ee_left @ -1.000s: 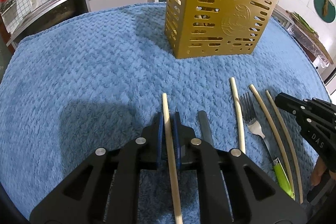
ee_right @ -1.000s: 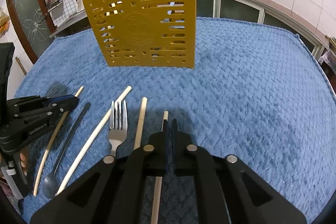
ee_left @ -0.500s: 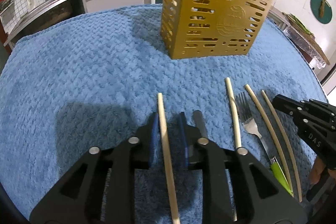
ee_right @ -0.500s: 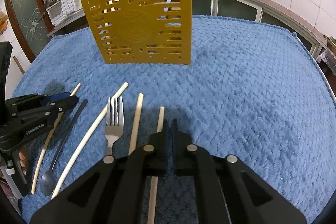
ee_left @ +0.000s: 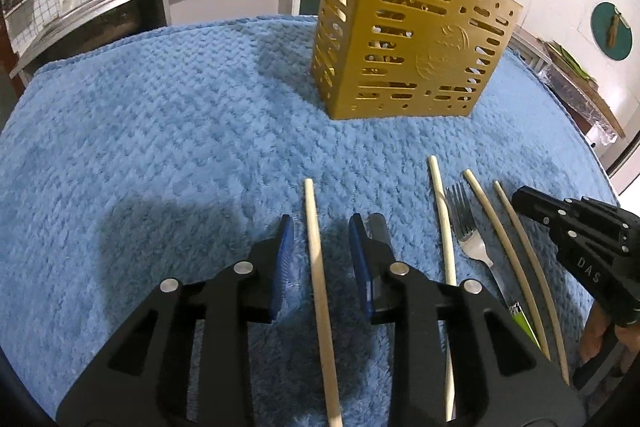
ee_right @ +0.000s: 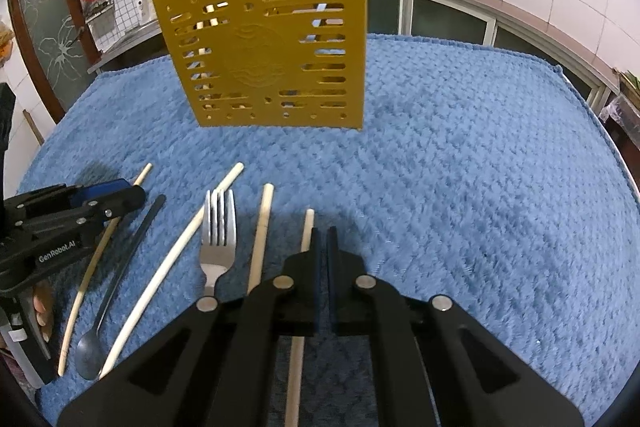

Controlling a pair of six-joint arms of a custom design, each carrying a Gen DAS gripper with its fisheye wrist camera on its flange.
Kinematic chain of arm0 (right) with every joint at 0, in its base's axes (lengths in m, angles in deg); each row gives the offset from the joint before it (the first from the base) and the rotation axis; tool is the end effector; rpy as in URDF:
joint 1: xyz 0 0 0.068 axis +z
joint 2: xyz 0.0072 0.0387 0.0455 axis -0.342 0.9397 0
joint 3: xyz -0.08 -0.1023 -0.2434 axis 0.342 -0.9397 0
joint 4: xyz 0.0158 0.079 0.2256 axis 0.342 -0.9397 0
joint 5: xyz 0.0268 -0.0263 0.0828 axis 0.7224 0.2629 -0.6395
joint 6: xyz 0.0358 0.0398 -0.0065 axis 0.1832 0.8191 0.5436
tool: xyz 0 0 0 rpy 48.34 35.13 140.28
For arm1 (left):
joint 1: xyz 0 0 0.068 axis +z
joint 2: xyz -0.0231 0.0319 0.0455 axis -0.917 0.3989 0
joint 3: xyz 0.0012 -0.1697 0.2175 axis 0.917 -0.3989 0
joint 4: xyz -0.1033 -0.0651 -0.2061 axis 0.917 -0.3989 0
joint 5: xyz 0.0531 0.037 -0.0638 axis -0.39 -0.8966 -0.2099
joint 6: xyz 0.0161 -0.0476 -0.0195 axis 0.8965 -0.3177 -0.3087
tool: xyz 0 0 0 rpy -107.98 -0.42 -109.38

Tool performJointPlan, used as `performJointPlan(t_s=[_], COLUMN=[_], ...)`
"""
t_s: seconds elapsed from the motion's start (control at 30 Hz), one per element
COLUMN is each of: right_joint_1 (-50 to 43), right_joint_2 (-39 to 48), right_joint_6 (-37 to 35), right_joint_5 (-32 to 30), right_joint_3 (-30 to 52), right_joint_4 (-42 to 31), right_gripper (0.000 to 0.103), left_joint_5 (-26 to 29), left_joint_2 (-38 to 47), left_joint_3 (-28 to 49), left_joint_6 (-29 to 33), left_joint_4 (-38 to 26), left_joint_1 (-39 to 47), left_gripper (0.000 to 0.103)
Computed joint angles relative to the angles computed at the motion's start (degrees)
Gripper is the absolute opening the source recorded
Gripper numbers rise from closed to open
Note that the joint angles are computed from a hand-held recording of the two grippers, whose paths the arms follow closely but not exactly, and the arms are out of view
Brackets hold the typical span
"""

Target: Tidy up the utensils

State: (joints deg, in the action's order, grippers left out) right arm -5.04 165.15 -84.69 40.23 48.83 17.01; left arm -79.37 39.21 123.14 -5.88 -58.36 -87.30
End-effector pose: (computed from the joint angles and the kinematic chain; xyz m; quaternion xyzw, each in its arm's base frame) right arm 0.3079 0.0854 0.1567 -0.1169 0.9288 0.0912 0.3395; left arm 0.2806 -0.1015 0.1716 -0.0076 0.9445 -0.0496 0.3248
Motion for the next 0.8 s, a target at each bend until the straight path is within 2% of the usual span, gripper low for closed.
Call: performJointPlan(t_s=[0.33, 0.37, 0.43, 0.47, 0.53, 0.6, 0.63, 0.7, 0.73, 0.8], right_joint_1=[0.57, 0.57, 0.91, 1.09, 1.54, 1.01, 0.89, 0.90, 0.98, 1.28], right_joint_2=[-0.10, -0.38, -1.08, -1.54, -1.87, -1.28, -0.84, 0.00, 0.46, 1.19], right_joint_6=[-0.41, -0.39, -0.30, -0.53, -1.13, -1.30, -1.32, -1.47, -1.54, -1.67], right_joint_5=[1.49, 1.72, 3.17, 4.17, 5.08, 3.32, 2.35, 1.79, 1.59, 0.96], right_joint_3=[0.63, 0.36, -0.58, -1.30, -1.98, -1.01, -0.51, 0.13, 0.44, 0.92], right_joint_4=[-0.90, -0.61, 0.61, 1.65, 2.71, 1.45, 0.77, 0.13, -0.14, -0.70], right_gripper=[0.006, 0.010, 0.045, 0.050, 0.050, 0.046, 0.040, 0.035, 0.030, 0.027], left_joint_5=[-1.68, -2.29, -3.48, -3.66, -4.46, -3.62, -2.40, -0.23, -0.84, -1.04], left_joint_2=[0.44, 0.43, -0.47, -0.99, -1.85, -1.38, -1.00, -0.52, -0.63, -0.55], left_joint_3=[0.51, 0.46, -0.29, -0.64, -0.89, -0.55, -0.40, -0.44, -0.54, -0.29], left_joint_6=[0.89, 0.83, 0.84, 0.92, 0.67, 0.07, -0.03, -0.06, 0.25, 0.72], left_joint_4=[-1.85, -1.82, -1.05, -0.76, -0.67, -1.57, -1.85, -1.89, -1.79, -2.15], left_joint_1=[-0.20, -0.59, -1.34, -1.44, -1.51, -0.47, 0.37, 1.43, 1.09, 0.44], left_gripper=[0.028, 0.028, 0.028, 0.029, 0.034, 0.036, 0.036, 0.036, 0.036, 0.035])
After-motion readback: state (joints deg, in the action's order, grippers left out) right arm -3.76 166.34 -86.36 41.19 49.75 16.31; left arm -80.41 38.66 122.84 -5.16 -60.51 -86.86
